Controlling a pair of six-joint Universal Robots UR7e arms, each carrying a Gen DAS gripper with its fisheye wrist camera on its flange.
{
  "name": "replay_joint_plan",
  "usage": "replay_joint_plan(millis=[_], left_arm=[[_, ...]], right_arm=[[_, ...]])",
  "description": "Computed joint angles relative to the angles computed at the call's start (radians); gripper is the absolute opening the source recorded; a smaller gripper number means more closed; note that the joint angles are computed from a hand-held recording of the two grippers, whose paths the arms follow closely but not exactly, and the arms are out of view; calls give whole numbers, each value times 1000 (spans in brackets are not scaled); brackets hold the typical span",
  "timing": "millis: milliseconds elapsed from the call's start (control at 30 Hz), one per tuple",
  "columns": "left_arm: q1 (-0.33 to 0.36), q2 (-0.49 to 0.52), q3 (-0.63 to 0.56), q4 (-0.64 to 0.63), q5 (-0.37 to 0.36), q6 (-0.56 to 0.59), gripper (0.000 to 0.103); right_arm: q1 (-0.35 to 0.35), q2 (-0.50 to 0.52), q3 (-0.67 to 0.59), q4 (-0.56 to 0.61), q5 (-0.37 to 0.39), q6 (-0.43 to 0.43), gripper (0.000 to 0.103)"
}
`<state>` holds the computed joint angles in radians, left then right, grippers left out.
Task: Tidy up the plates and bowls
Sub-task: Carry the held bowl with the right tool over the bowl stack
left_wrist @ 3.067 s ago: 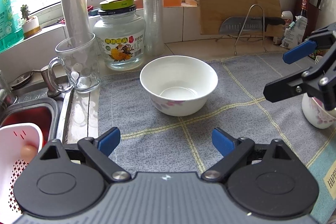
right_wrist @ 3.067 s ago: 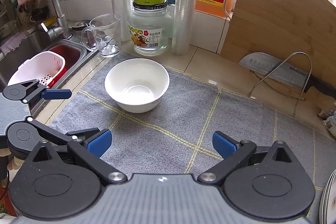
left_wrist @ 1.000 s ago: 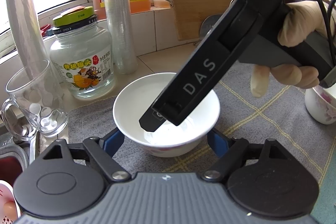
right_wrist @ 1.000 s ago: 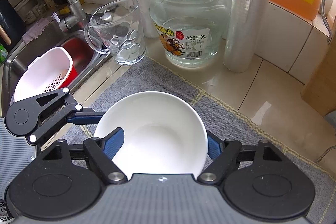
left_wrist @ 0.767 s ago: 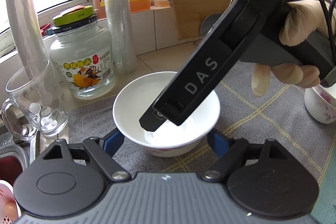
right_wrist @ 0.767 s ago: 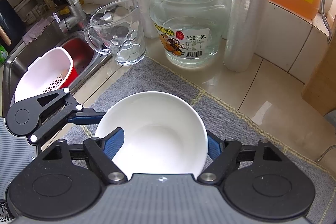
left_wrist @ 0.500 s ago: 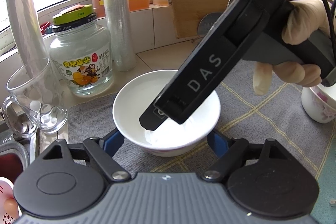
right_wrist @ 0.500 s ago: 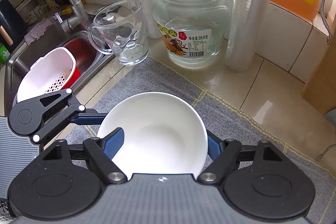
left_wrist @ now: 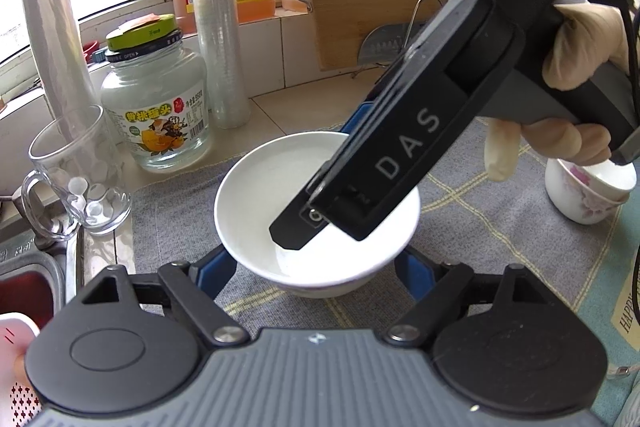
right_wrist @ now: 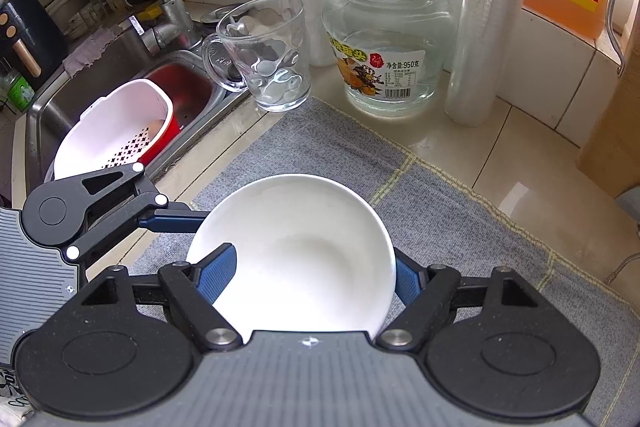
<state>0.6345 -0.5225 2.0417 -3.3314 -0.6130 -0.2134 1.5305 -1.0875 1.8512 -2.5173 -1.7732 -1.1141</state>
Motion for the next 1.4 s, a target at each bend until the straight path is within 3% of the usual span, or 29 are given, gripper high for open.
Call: replay_joint_plan(millis=[400, 867, 1400], left_arm=[[-79, -30, 35, 118, 25, -119, 86], [-160, -51, 2, 307, -16, -204, 86], [-181, 45, -138, 246, -100, -44, 86]], right_arm=[[-11, -95, 74, 10, 33, -25, 85], [-61, -235, 130, 86, 64, -41, 85], [-151, -385, 130, 124, 105, -63, 85]])
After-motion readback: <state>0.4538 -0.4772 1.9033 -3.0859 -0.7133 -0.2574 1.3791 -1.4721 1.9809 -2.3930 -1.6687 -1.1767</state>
